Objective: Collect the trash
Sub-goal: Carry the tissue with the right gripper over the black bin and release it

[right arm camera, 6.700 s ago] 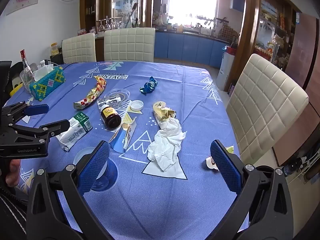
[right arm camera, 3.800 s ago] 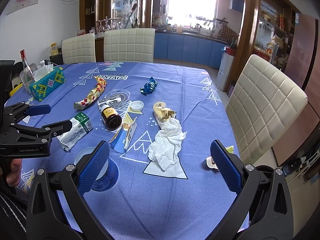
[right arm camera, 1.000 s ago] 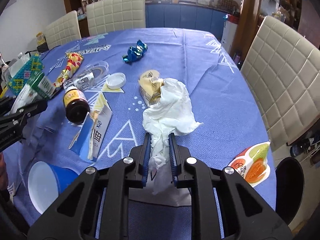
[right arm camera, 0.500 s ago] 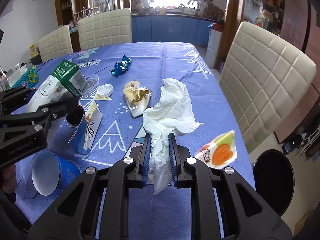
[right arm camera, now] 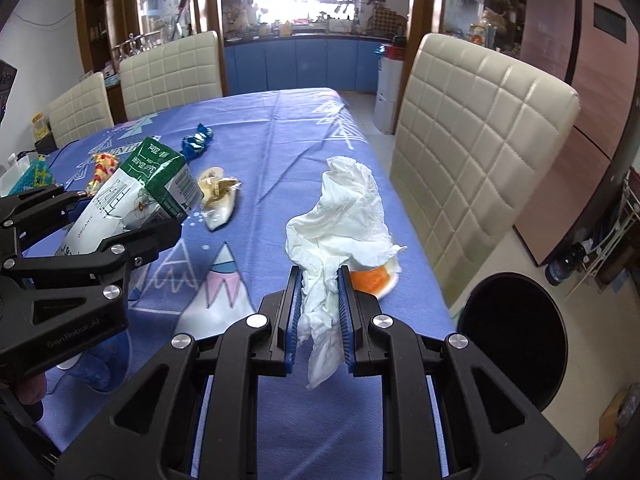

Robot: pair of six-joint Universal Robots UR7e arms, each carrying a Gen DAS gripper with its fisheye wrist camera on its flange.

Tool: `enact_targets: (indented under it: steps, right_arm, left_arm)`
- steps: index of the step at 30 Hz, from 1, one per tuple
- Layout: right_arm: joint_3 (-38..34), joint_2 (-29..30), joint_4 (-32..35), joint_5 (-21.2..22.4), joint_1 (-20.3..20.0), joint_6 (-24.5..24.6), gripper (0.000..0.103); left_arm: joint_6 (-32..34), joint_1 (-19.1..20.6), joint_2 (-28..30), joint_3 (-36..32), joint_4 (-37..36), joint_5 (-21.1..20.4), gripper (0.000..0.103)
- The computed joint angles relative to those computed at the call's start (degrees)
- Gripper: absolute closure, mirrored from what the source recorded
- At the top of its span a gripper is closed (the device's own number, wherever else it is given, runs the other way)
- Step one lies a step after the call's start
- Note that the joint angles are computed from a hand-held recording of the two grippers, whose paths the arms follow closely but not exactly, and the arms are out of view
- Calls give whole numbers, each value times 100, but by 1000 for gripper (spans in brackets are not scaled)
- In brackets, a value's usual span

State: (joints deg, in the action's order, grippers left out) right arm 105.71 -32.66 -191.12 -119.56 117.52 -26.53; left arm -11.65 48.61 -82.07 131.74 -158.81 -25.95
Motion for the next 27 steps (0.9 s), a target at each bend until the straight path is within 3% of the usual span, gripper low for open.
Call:
enact_targets:
  steps: [13, 27]
  right_arm:
    - [1, -43, -601, -537, -415, 106, 84]
    - [-93, -114, -1012, -1125, -762, 277, 84]
  left_arm:
    - [1124, 197, 1497, -796, -1136, -694, 57]
    - [1463, 274, 2348, -1512, -1341, -1331, 57]
